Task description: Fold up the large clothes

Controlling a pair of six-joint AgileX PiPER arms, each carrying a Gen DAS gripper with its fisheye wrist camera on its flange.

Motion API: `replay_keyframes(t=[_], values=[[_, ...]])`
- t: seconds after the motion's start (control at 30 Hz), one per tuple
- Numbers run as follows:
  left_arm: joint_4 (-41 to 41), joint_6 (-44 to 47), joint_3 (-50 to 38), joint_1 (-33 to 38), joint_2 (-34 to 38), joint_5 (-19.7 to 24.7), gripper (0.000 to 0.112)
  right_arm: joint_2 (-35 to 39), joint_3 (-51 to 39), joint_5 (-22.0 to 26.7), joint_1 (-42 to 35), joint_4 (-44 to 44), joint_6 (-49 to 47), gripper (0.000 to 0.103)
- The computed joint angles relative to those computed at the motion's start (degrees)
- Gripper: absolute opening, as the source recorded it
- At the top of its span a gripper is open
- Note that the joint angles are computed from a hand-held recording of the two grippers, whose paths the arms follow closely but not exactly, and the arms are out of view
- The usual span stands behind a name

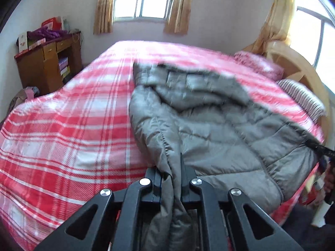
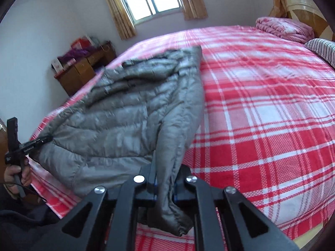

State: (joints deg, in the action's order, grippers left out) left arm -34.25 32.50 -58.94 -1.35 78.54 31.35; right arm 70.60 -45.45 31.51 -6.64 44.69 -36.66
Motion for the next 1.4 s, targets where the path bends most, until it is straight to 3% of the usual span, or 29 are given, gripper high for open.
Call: replay_keyframes(t=[0.17,0.3,0.4,0.53,0.63,0.73,0.83,0.87,0.9,0.97,1.0,1.03,1.1,1.17,1.23,1.33,1.4], values=[[-8.44,7.05,-4.41,7.34,-11.95,10.63,0.007,-12.75,-5.28,10.72,-5.60,2.25,-0.29,0.011],[-9.04,7.73,-10.78,8.07,-8.78,10.54,0.007,-16.16,-11.68,12.73,-7.77,4.59,-1.33,0.011],[-4.49,5.20,-16.12,3.53,0.77,4.28,0.007,-11.47,-14.91,6.32,-3.98,2.85,-1.02,0.010],[8.99,-5.46,-28.64,-1.70,18.69,-1.85,0.008,3.99,-21.21,-5.50,3.07,-5.77,4.64,0.010],[21.07,-17.64,-38.63,-4.11,30.44,-3.44,0.013,17.41,-29.38,-6.53,2.75,-5.35,7.66,0.010],[26.07,-24.90,-50.19,-4.43,39.34,0.66,0.020,26.95,-36.87,-4.69,1.40,-4.48,10.14,0.010],[26.08,-29.91,-59.25,-3.03,44.02,5.29,0.033,33.63,-43.21,-3.32,0.73,-5.40,12.86,0.012],[30.10,-33.68,-60.87,-3.31,44.97,5.09,0.049,35.05,-44.90,-2.44,0.37,-5.20,13.33,0.012],[35.83,-38.26,-60.19,-3.70,44.54,3.32,0.070,36.30,-46.05,-1.86,-0.05,-4.52,13.00,0.012],[47.28,-48.79,-55.68,-3.95,42.19,-2.10,0.086,38.77,-48.89,-1.08,0.06,-6.54,15.36,0.013],[51.75,-53.45,-55.79,-3.96,42.47,-2.30,0.086,39.54,-49.82,-0.59,0.06,-6.94,16.05,0.013],[53.92,-55.83,-57.05,-4.22,43.27,-0.89,0.086,40.87,-51.59,0.27,0.01,-8.00,17.26,0.016],[61.28,-62.29,-57.50,-5.80,44.00,0.79,0.086,44.38,-56.61,0.98,0.18,-10.60,20.51,0.036],[72.74,-72.24,-56.25,-8.41,43.51,2.86,0.086,47.78,-61.98,1.93,0.03,-12.76,25.32,0.068],[83.32,-82.28,-53.70,-10.81,42.39,4.21,0.086,47.97,-63.04,0.01,0.36,-16.05,30.65,0.082],[89.82,-88.79,-51.82,-13.79,41.43,5.46,0.086,47.29,-64.42,-1.03,1.83,-25.75,40.62,0.083],[96.08,-92.76,-53.91,-16.64,43.34,10.03,0.087,45.87,-64.04,-1.71,4.08,-36.25,48.50,0.084]])
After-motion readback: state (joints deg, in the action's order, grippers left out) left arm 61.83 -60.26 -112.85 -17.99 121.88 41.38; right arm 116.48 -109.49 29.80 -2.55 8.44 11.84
